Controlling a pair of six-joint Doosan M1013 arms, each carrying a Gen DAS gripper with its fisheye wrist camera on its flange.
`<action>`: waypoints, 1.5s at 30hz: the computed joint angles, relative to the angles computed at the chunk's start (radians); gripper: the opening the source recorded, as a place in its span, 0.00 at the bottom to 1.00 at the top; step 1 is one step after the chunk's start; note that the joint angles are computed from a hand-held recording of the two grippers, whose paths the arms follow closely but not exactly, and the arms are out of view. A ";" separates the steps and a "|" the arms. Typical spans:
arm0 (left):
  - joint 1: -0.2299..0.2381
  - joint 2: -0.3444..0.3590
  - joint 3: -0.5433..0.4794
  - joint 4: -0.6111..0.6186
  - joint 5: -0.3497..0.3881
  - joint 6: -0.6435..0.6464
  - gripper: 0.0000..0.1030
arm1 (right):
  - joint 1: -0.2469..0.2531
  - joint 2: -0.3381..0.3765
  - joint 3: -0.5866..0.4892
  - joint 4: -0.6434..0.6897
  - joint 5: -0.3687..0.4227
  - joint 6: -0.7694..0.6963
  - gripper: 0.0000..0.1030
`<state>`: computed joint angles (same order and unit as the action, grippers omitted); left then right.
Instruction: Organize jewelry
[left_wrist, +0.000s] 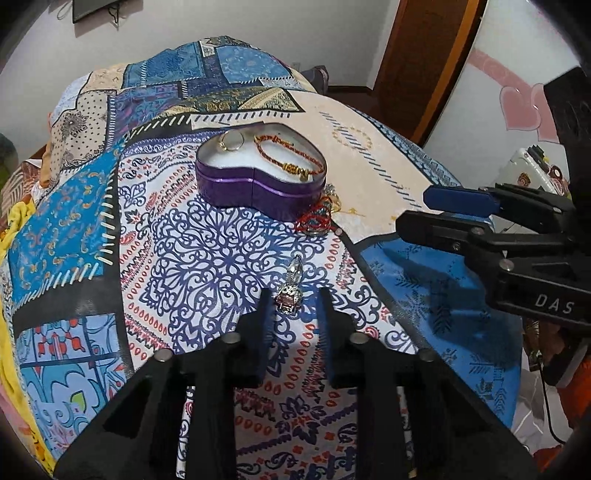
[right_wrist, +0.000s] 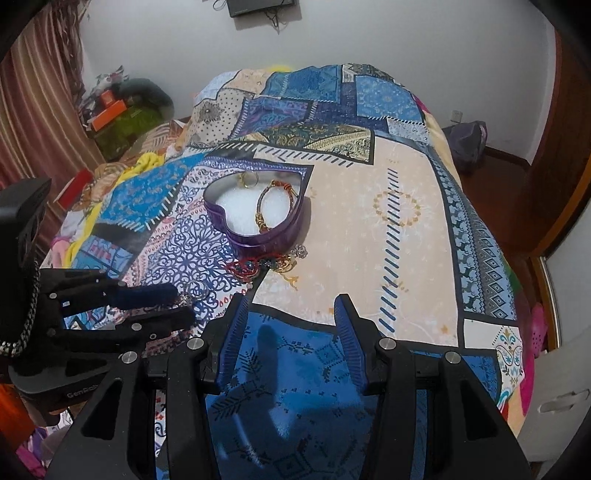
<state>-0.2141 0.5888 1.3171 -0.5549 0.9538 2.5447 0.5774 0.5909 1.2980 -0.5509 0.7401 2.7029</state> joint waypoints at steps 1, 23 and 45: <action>0.000 0.001 0.000 -0.002 -0.002 -0.001 0.14 | -0.001 0.002 -0.002 0.005 0.001 -0.008 0.43; 0.030 0.051 -0.088 -0.059 -0.032 -0.061 0.14 | -0.058 0.074 -0.098 0.101 0.084 -0.232 0.37; 0.030 0.060 -0.096 -0.060 -0.028 -0.062 0.14 | -0.074 0.098 -0.129 0.234 0.020 -0.452 0.06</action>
